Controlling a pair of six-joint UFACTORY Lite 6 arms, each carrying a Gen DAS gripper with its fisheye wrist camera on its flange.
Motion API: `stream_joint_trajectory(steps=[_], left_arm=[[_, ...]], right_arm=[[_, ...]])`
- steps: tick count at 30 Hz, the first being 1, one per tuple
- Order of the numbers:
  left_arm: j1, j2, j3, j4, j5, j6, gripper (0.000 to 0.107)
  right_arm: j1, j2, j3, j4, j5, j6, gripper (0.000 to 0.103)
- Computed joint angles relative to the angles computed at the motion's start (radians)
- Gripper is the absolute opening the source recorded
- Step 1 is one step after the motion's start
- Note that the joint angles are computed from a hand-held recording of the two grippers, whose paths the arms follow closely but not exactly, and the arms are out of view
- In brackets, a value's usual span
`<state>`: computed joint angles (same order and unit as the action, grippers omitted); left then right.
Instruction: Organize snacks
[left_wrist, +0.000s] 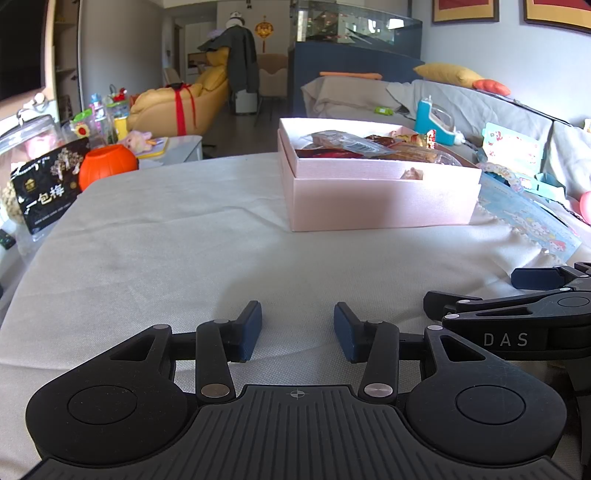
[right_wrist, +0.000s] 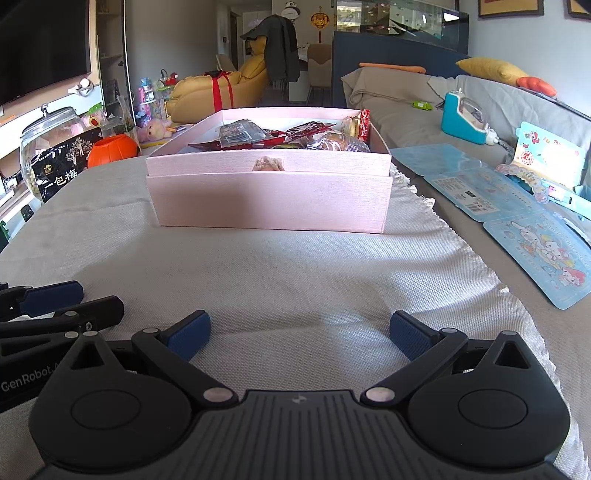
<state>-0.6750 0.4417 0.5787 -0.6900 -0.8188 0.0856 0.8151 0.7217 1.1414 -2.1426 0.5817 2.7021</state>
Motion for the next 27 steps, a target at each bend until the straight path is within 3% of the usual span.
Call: stream_joint_trajectory(steps=[10, 18, 27], left_arm=[[-0.002, 0.002, 0.003, -0.006, 0.001, 0.007, 0.048], [0.040, -0.019, -0.039, 0.112, -0.019, -0.117, 0.048], [-0.035, 0.007, 0.021, -0.073, 0.004, 0.061, 0.049]], right_arm=[[0.000, 0.000, 0.000, -0.001, 0.000, 0.002, 0.103], [0.000, 0.000, 0.000, -0.001, 0.000, 0.001, 0.103], [0.000, 0.000, -0.001, -0.002, 0.001, 0.002, 0.103]])
